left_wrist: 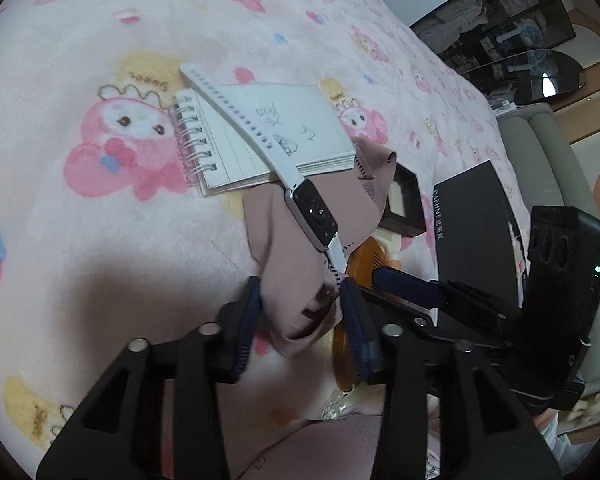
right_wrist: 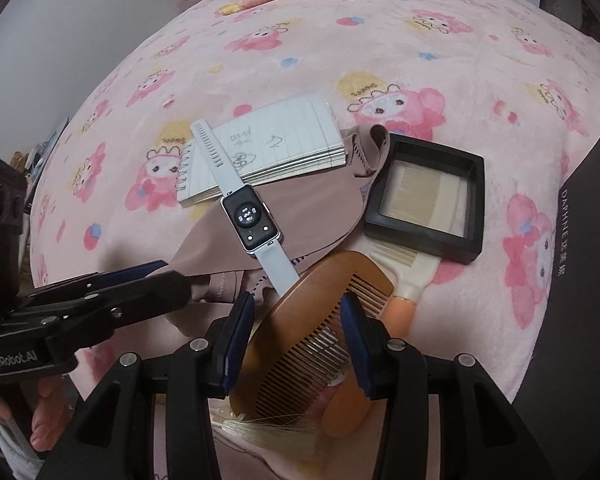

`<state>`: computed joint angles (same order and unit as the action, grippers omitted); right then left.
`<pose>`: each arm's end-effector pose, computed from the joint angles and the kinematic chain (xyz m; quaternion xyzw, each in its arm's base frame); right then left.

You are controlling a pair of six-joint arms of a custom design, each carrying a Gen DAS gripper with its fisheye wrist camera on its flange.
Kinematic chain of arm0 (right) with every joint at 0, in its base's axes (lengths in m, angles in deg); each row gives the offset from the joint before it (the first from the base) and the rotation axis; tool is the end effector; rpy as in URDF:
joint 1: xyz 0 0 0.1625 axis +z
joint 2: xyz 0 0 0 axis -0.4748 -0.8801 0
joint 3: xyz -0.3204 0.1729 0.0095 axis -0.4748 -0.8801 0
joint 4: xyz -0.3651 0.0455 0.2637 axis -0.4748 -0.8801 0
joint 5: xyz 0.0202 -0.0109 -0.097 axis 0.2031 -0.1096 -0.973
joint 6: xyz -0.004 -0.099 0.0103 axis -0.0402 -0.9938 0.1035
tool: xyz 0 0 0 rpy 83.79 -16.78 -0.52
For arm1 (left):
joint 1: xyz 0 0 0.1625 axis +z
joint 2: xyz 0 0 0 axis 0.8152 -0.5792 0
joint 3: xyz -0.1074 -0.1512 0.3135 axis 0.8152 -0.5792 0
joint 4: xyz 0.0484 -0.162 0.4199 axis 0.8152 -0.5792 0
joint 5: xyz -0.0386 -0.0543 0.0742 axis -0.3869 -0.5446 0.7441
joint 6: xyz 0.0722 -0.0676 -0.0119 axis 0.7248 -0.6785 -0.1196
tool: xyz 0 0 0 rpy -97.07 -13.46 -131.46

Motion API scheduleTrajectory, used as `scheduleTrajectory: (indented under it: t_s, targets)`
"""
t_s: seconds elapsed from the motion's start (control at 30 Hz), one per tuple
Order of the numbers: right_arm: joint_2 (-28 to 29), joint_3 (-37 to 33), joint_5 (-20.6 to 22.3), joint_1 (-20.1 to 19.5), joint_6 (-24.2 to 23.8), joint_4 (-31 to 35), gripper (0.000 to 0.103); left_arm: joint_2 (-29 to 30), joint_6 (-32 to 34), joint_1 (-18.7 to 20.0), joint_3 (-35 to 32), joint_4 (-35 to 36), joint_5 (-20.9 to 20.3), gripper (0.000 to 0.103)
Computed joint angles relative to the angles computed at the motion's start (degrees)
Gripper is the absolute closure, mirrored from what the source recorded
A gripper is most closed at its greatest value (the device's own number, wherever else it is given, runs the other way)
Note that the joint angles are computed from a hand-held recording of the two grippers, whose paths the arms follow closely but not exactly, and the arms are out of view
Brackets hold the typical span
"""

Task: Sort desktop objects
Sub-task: 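Close the left gripper on the beige fabric beside the notebook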

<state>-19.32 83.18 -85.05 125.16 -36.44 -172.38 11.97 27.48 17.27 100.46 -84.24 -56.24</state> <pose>0.1949 -0.8185 0.0171 0.3142 -0.9295 0.0031 0.1932 -0.0596 -0.7379 0.1223 -0.1141 0.9583 -0.2335 0.1188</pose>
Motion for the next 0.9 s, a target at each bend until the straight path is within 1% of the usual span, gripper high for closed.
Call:
scheduleTrajectory:
  t_s: [0.03, 0.07, 0.13, 0.2, 0.27, 0.3, 0.33, 0.37, 0.4, 0.43, 0.47, 0.5, 0.53, 0.57, 0.6, 0.63, 0.67, 0.7, 0.73, 0.8, 0.83, 0.87, 0.9]
  targets:
    - [0.34, -0.52, 0.44, -0.06, 0.18, 0.91, 0.062, 0.25, -1.05, 0.07, -0.53, 1.46, 0.85, 0.101]
    - [0.28, -0.03, 0.23, 0.00, -0.10, 0.39, 0.062, -0.04, -1.52, 0.08, -0.10, 1.25, 1.09, 0.101]
    - [-0.04, 1.26, -0.41, 0.33, -1.00, -1.23, 0.062, -2.00, -1.86, -0.66, 2.90, -1.76, 2.47, 0.101]
    - [-0.19, 1.29, 0.15, 0.47, -0.44, -0.68, 0.062, -5.01, -2.09, -2.19, 6.88, -5.05, 5.22, 0.101]
    - [-0.69, 2.15, -0.13, 0.63, -0.58, -1.84, 0.062, -8.37, -2.93, -3.86, 10.98, -7.70, 8.34, 0.102]
    - [-0.95, 2.54, -0.29, 0.76, -0.96, -2.76, 0.062, -10.05, -3.81, -4.80, 13.08, -8.57, 10.62, 0.102]
    - [-1.42, 3.02, 0.07, 0.78, -1.22, -3.22, 0.062, -11.39, -5.13, -5.81, 14.62, -8.17, 13.82, 0.103]
    - [-2.02, 3.32, 1.24, 0.67, -1.11, -2.55, 0.062, -12.70, -6.85, -7.12, 16.19, -7.11, 18.51, 0.103]
    - [-2.23, 3.00, 3.02, 0.58, -0.76, -0.78, 0.062, -14.11, -8.60, -8.11, 17.72, -5.90, 22.35, 0.103]
    - [-2.18, 2.20, 4.89, 0.47, -0.41, 1.96, 0.062, -15.49, -9.76, -8.56, 19.25, -6.08, 23.78, 0.103]
    - [-1.84, 0.97, 6.66, 0.37, -0.08, 5.29, 0.062, -16.48, -9.74, -8.44, 20.64, -8.64, 22.82, 0.103]
    - [-1.37, -0.19, 8.31, 0.40, 0.03, 8.39, 0.061, -17.05, -8.39, -7.54, 21.50, -11.90, 19.45, 0.103]
    - [-0.99, -0.70, 9.38, 0.46, -0.69, 10.63, 0.060, -16.73, -7.69, -6.45, 21.20, -13.28, 16.17, 0.103]
    - [-0.54, -0.79, 9.21, 0.73, -1.73, 11.36, 0.060, -15.90, -8.08, -5.71, 20.15, -12.28, 15.01, 0.103]
    - [-0.17, -0.09, 7.05, 1.17, -2.24, 9.85, 0.060, -14.59, -7.51, -4.94, 18.52, -10.80, 13.78, 0.101]
    - [0.25, 0.83, 3.41, 1.69, -1.58, 7.09, 0.060, -12.84, -6.45, -4.13, 16.49, -9.91, 11.53, 0.092]
    - [0.98, 0.68, 0.74, 1.87, -0.24, 5.47, 0.061, -11.55, -6.20, -3.27, 15.17, -9.94, 9.21, 0.074]
    - [1.49, 0.08, 0.39, 1.63, 1.19, 5.26, 0.062, -10.10, -5.84, -2.41, 13.76, -10.06, 6.81, 0.063]
    - [1.88, -0.57, 0.58, 1.28, 2.22, 5.53, 0.063, -8.84, -4.93, -1.27, 12.45, -10.55, 3.64, 0.048]
    - [1.90, -0.70, 0.66, 0.99, 2.05, 5.59, 0.066, -6.37, -5.28, 0.26, 9.67, -10.38, 0.70, 0.048]
    - [1.81, -0.53, 0.70, 0.94, 1.47, 5.42, 0.067, -5.19, -4.11, 1.19, 8.40, -10.93, -1.78, 0.051]
    - [1.70, -0.39, 0.70, 0.93, 0.99, 5.38, 0.067, -4.23, -3.89, 2.05, 7.16, -10.62, -4.17, 0.075]
    - [1.70, -0.50, 0.87, 0.90, 0.85, 5.69, 0.067, -3.26, -4.08, 2.55, 5.52, -8.49, -5.47, 0.092]
